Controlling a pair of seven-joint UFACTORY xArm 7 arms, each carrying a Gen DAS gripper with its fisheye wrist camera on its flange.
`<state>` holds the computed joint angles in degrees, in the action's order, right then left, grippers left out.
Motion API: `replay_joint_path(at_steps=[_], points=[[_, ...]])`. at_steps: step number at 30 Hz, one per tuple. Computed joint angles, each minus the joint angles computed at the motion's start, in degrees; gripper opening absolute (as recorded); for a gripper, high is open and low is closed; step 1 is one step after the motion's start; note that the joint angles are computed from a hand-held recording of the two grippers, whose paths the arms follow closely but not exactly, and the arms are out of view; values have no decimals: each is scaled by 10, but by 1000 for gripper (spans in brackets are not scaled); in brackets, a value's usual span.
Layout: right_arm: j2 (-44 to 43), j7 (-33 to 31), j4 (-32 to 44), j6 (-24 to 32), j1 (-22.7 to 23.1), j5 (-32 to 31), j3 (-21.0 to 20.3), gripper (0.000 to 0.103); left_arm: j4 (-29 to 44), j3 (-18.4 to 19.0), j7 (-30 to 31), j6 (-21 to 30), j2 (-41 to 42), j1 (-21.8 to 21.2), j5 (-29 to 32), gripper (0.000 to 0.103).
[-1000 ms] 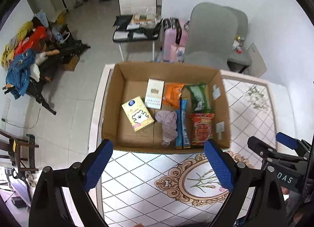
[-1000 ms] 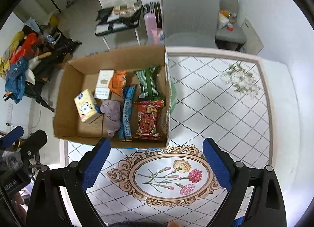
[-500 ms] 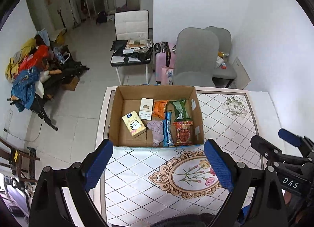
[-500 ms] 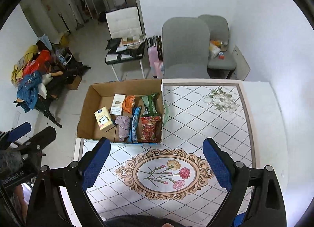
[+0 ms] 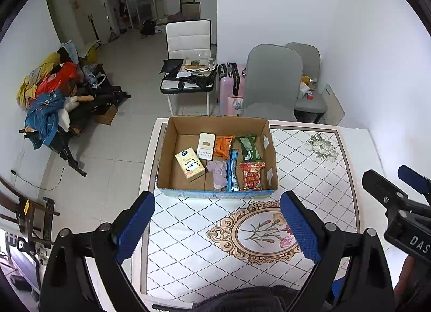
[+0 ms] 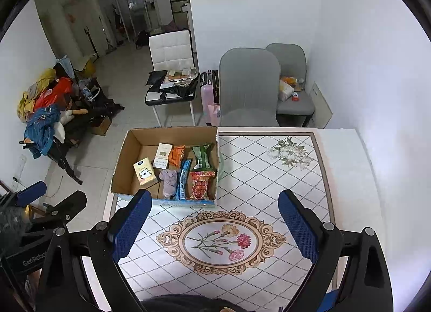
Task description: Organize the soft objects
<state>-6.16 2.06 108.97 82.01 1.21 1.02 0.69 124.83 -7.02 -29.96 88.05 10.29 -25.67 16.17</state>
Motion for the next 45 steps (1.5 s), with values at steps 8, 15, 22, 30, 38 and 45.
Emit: replay_joint_path(at_steps=[8,15,22,30,38,45], points=[[-21,-3,-7,1,-1,-10,-1,97,11,-3,-12,8,-7,-10,22,95],[-19,-5,9,4,-3,-16,-1,97,32,-2,-11,20,-1,-22,39,95],[-17,-9,20,10,-6,-14,-3,97,37,0,-15,22,2,-24,37,95],[-10,-10,38,25,-6,-23,-1,97,38,1,-23,21,4,-27,35,95],[-10,-6,38,23,-6,-28,0,97,33,0,-30,22,2,-29,41,95],[-7,-5,42,24,-4,-35,3,97,37,1,-28,24,4,-29,41,95]])
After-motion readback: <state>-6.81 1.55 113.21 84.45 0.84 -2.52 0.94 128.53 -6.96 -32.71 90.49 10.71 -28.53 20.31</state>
